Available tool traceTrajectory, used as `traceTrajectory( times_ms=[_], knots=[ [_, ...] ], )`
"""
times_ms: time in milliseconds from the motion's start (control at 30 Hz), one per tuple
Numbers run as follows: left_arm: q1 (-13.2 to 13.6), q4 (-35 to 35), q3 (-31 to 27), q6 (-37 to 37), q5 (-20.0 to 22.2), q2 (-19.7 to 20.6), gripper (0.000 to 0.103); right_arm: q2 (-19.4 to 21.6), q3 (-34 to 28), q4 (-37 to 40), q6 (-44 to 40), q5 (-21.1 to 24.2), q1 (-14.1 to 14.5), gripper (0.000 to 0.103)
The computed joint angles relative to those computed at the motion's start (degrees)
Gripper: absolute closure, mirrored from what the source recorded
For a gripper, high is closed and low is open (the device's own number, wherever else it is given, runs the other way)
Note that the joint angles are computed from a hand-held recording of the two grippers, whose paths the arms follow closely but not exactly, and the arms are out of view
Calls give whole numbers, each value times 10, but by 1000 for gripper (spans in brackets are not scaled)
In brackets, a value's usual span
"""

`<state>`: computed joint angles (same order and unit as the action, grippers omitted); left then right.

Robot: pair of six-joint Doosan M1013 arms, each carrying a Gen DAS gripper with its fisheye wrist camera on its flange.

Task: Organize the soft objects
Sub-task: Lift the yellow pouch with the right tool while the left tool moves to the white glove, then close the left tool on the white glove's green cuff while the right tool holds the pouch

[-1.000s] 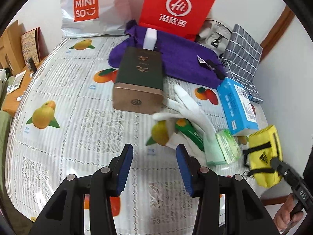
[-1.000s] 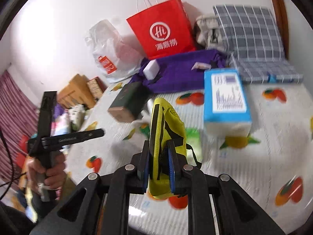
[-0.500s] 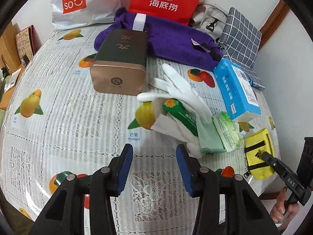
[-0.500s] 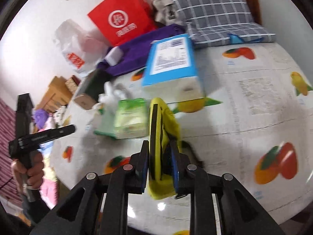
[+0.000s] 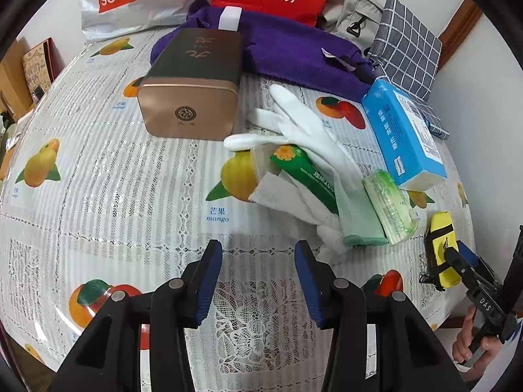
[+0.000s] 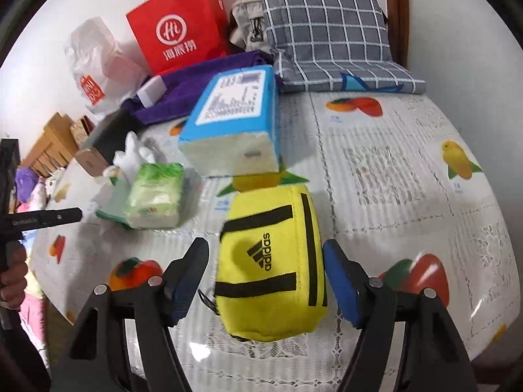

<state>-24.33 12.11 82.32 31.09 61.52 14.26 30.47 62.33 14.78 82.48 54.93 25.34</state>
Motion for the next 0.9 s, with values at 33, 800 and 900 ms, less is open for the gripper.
traceTrajectory(
  times_ms=[33, 800, 900],
  knots=[
    [0, -1, 0, 1, -1, 1, 59, 2, -1, 3, 0, 4, 0, 29],
    [1, 2, -33, 46, -60, 32, 59, 0, 32, -105, 18, -78, 28, 31],
    [-2, -4, -47, 65, -59, 44, 59, -1, 34, -102, 13, -82, 27, 31]
  ],
)
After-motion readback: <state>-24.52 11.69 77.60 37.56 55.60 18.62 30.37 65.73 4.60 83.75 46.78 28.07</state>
